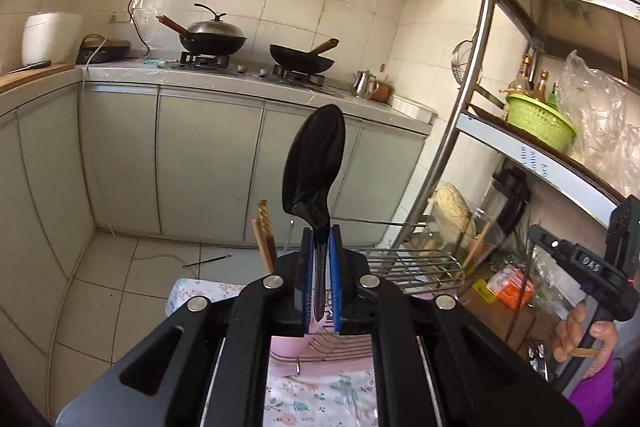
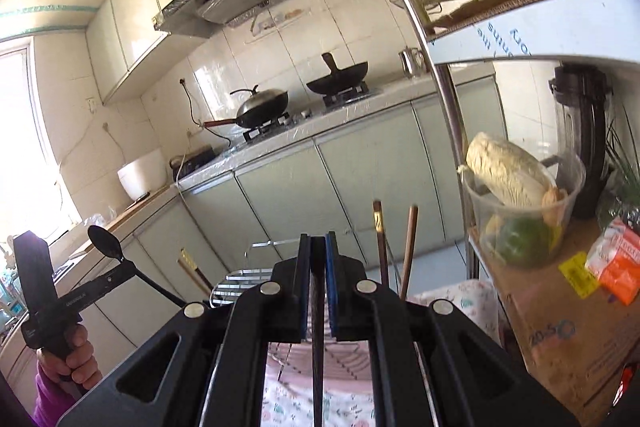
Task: Organize utensils
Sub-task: 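Lift the black spoon over the pink cup while the right tool carries its chopstick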
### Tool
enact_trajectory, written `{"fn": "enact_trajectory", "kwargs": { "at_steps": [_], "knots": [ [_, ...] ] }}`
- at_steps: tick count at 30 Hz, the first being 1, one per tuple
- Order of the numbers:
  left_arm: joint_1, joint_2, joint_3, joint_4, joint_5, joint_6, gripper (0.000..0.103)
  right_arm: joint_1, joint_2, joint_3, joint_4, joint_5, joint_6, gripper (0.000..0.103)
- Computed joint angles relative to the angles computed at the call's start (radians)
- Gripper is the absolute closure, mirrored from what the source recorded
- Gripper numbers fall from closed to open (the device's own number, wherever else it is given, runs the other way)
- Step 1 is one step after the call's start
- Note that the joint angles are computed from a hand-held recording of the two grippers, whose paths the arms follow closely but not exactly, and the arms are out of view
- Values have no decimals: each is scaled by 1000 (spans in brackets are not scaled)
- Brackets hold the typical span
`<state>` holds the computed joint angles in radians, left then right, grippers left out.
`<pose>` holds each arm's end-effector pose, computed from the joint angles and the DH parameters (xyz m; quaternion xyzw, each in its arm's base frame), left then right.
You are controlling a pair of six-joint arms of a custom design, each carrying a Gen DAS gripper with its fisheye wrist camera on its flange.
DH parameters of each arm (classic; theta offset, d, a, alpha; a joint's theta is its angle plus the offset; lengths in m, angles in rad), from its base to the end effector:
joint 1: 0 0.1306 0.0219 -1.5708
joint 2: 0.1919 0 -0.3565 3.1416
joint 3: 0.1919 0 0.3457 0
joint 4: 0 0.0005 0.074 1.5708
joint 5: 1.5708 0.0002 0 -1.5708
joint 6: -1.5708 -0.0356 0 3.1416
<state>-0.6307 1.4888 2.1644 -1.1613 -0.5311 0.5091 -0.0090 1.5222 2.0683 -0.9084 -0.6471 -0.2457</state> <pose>0.3522 -0.2354 0.6521 -0.0850 0.8331 -0.0796 0.5407 0.4641 0.0168 0.6265 -0.0801 0.7969 0.3234 0.5040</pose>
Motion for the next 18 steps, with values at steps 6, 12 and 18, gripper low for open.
{"fn": "enact_trajectory", "kwargs": {
  "at_steps": [6, 12, 18],
  "knots": [
    [30, 34, -17, -22, 9, 7, 96, 8, 36, 44, 51, 36, -25, 96],
    [48, 24, -117, 21, 39, 11, 96, 28, 57, 47, 143, 108, -37, 96],
    [67, 0, -217, 73, 94, 33, 96, 53, 64, 27, 232, 188, -22, 96]
  ]
}}
